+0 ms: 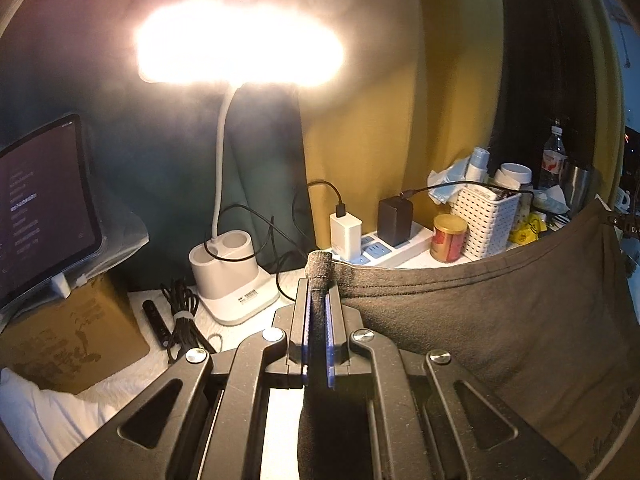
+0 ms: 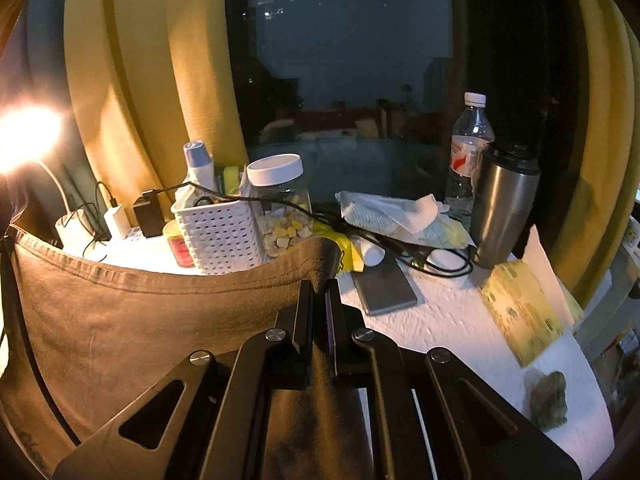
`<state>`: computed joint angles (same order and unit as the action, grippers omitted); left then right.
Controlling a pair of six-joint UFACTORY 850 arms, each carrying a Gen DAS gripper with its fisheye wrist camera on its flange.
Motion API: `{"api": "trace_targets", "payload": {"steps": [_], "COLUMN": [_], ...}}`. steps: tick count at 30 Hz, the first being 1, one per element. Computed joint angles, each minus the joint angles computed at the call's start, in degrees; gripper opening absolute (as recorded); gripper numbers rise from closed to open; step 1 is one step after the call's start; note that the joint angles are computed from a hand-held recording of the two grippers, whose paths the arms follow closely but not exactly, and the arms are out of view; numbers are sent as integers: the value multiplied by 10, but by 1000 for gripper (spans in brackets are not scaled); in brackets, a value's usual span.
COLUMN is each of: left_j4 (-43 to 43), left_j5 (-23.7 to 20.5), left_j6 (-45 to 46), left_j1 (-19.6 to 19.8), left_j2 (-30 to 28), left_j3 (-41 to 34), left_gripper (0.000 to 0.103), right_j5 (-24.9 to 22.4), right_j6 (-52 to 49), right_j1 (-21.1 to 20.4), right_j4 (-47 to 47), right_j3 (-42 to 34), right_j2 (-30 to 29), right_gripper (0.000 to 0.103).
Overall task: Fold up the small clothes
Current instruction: 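Lift the hem with both tools and carry it toward the collar, then lay the hem over the collar and open both tools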
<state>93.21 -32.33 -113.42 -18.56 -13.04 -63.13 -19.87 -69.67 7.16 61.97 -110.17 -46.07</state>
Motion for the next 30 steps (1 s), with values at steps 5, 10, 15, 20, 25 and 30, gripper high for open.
{"api": "trace_targets", "payload": {"steps": [5, 10, 15, 20, 25, 30], "left_j4": [-3, 1, -20, -71, -107, -175], "left_j5": [11, 15, 23, 42, 55, 62], "left_j6": [11, 23, 50, 95, 126, 171], "left_j1": [13, 25, 37, 48, 53, 63], "left_j2": [-20, -44, -70, -96, -112, -123], "left_j3": [-21, -45, -66, -84, -91, -100], "left_gripper": [4, 4, 4, 4, 4, 6], "right_j5": [-12, -21, -34, -64, -87, -103], "right_j6": [60, 127, 204, 300, 362, 401], "right_j1": [6, 11, 13, 17, 22, 27], "right_j4": [-65, -135, -211, -310, -371, -422], "right_j3": [-70, -147, -211, -273, -318, -348], "right_j2": [-45, -96, -141, -189, -225, -245], "right_gripper": [6, 6, 6, 7, 7, 7]}}
